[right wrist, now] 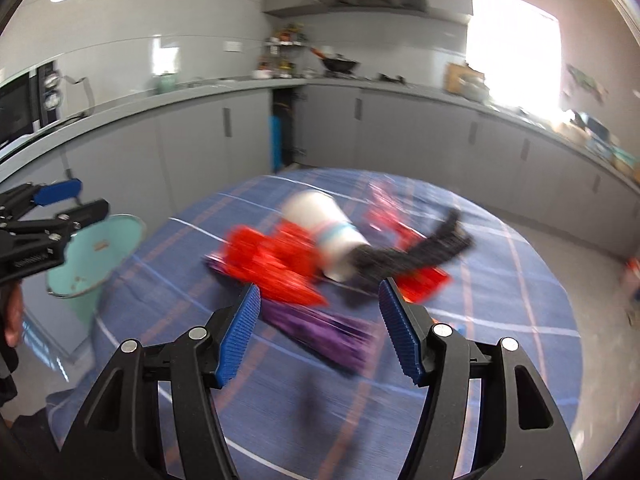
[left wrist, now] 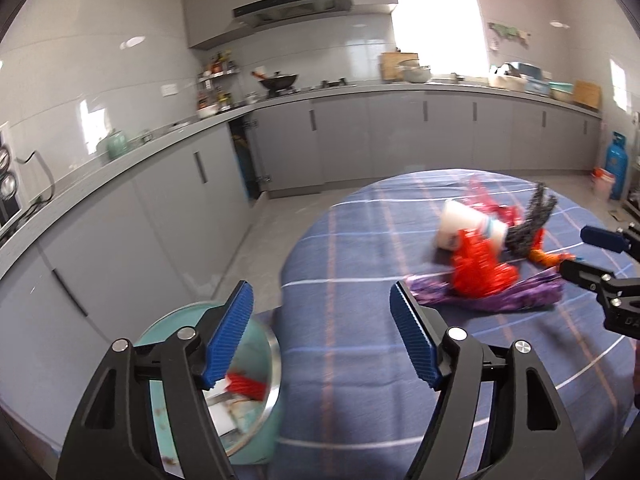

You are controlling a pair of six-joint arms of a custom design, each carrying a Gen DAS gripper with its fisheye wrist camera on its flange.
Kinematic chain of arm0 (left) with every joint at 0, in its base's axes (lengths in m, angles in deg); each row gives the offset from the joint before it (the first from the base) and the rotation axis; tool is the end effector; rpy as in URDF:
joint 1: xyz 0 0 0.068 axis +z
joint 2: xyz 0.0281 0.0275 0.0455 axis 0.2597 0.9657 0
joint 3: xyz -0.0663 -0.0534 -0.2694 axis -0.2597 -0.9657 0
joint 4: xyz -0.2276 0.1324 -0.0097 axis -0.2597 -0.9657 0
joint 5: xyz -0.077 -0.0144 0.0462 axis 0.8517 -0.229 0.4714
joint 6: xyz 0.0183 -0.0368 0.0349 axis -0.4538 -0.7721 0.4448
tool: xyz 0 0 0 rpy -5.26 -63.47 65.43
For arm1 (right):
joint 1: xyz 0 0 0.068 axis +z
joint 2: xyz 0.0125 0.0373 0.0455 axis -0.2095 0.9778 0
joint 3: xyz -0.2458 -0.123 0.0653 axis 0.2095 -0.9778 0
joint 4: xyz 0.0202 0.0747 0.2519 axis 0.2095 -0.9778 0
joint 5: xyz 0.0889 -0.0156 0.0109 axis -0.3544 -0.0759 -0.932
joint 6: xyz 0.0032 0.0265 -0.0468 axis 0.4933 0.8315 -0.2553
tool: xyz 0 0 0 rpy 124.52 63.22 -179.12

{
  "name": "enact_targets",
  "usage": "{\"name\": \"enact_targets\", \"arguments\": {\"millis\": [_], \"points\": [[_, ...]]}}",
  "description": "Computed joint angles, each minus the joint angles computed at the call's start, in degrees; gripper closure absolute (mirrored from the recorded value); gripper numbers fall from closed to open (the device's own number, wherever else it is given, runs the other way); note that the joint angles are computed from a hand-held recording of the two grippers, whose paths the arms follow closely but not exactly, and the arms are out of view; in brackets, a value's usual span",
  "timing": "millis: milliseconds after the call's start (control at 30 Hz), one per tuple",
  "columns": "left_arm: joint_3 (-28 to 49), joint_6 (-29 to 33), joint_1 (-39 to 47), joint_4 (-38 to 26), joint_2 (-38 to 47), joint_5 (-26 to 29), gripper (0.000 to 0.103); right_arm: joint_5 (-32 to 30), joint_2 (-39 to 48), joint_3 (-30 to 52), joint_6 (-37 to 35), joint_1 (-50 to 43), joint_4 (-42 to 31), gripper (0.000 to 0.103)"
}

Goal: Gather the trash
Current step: 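Move both tools to the table and grasp the red plastic bag with the left tool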

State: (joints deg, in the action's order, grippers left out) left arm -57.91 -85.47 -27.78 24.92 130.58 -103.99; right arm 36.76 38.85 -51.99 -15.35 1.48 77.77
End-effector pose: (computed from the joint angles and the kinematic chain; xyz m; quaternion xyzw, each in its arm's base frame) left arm 0.1420 -0.0979 0.2280 -0.0053 0.8689 0.0951 0.4857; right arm 0.1886 0.0509 0.2306 -0.2004 0.8595 0.0870 0.4621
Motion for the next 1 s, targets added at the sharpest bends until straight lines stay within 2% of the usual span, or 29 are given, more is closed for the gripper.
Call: {"name": "enact_targets", "arguments": {"millis": [233,500,700,767,833,867,900,1000], "points": [[5.2,0.9,-5.1,7.7,14.3,0.1,0.032,-7.6,0.1,-1.5,-3.3,-14.2,-0.6,0.04],[11.7,3.8,-6.1,14.2,28.8,2.7,0.032,-10.9,1.3,-1.2,-6.3,-20.5,0.0,0.038],[14.7,5.6,-3.8,16.4,34.7,6.6,0.032,-11.2,5.1,-1.4,-5.9,-24.1,3.1,0.034],[15.0,6.2,-2.9,16.7,35.4,8.6,0.044,-11.1,6.1,-1.4,-5.9,-24.3,3.8,0.034],[15.5,7.3,-2.1,16.8,36.7,12.2,0.075,-10.7,6.5,-1.5,-5.7,-23.4,4.1,0.033],[15.5,7.8,-2.0,16.9,37.2,13.4,0.084,-10.6,6.7,-1.6,-5.6,-23.1,4.3,0.033],[15.3,8.0,-2.1,16.9,37.0,13.5,0.089,-10.4,6.8,-1.6,-5.4,-22.6,4.3,0.032],[13.6,8.1,-2.5,17.2,34.4,12.9,0.092,-10.0,7.1,-1.6,-4.7,-21.3,4.6,0.03]]}}
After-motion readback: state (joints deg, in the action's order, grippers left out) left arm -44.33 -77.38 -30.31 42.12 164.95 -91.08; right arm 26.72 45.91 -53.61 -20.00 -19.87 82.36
